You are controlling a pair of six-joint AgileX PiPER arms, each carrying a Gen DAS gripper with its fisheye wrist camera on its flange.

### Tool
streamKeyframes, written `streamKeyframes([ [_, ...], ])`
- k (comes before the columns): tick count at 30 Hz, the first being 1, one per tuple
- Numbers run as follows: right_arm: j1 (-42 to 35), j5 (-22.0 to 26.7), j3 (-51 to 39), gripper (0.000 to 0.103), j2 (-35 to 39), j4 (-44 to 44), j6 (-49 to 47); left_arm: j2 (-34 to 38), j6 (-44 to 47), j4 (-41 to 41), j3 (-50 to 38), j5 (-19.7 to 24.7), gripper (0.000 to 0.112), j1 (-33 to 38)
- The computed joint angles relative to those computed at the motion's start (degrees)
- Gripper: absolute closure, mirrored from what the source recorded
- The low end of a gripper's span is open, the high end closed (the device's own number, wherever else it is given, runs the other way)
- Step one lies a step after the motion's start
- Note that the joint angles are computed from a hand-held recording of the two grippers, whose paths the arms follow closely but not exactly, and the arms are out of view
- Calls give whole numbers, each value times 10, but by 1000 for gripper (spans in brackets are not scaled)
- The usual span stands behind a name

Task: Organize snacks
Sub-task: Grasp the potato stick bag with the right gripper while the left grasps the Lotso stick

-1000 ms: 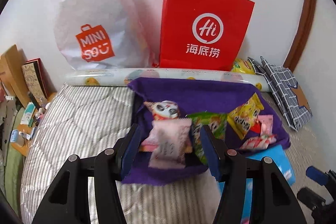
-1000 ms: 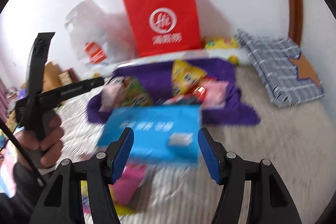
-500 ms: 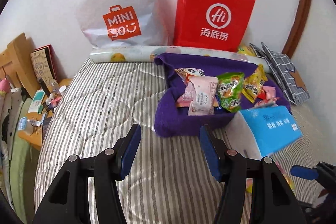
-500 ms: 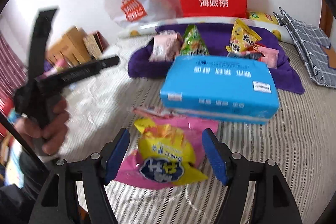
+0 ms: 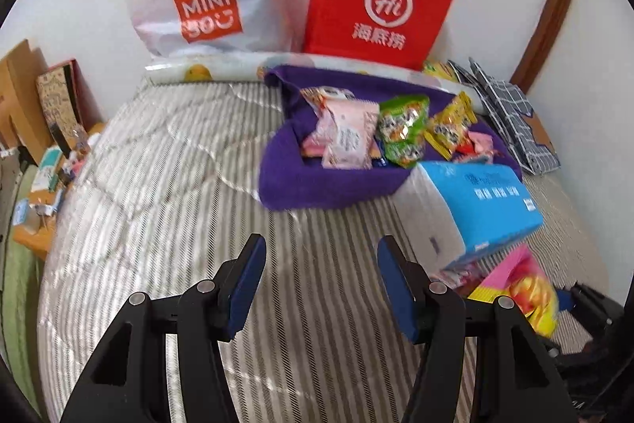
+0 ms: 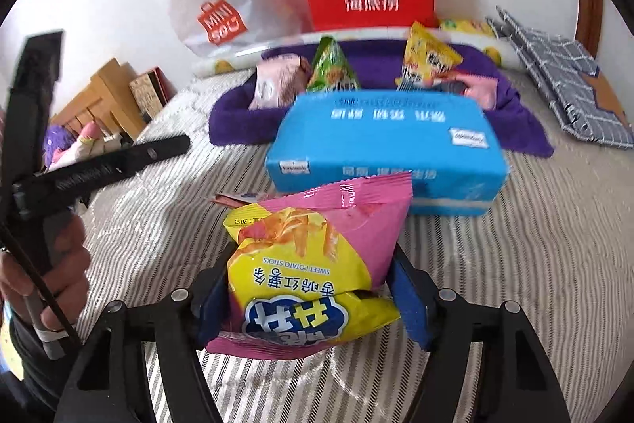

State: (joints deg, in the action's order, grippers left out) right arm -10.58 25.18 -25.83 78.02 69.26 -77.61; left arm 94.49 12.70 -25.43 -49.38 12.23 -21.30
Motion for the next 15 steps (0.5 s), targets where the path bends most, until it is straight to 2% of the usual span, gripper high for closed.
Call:
streamKeyframes([
  [4,-50,11,9,33,-10,-2,-19,17,12,-15,-12,8,54,-21],
  [7,-124,46,6,33,-7,-14,-36,29,36,-35,-28,13,54,-44],
  [10,-194,83,-7,33,-2,-56,-25,43,13,-6,-45,13,54,-71],
  [15,-273,116,-15,33,-1,-81,-46,78,93,-81,-82,44,54,-89],
])
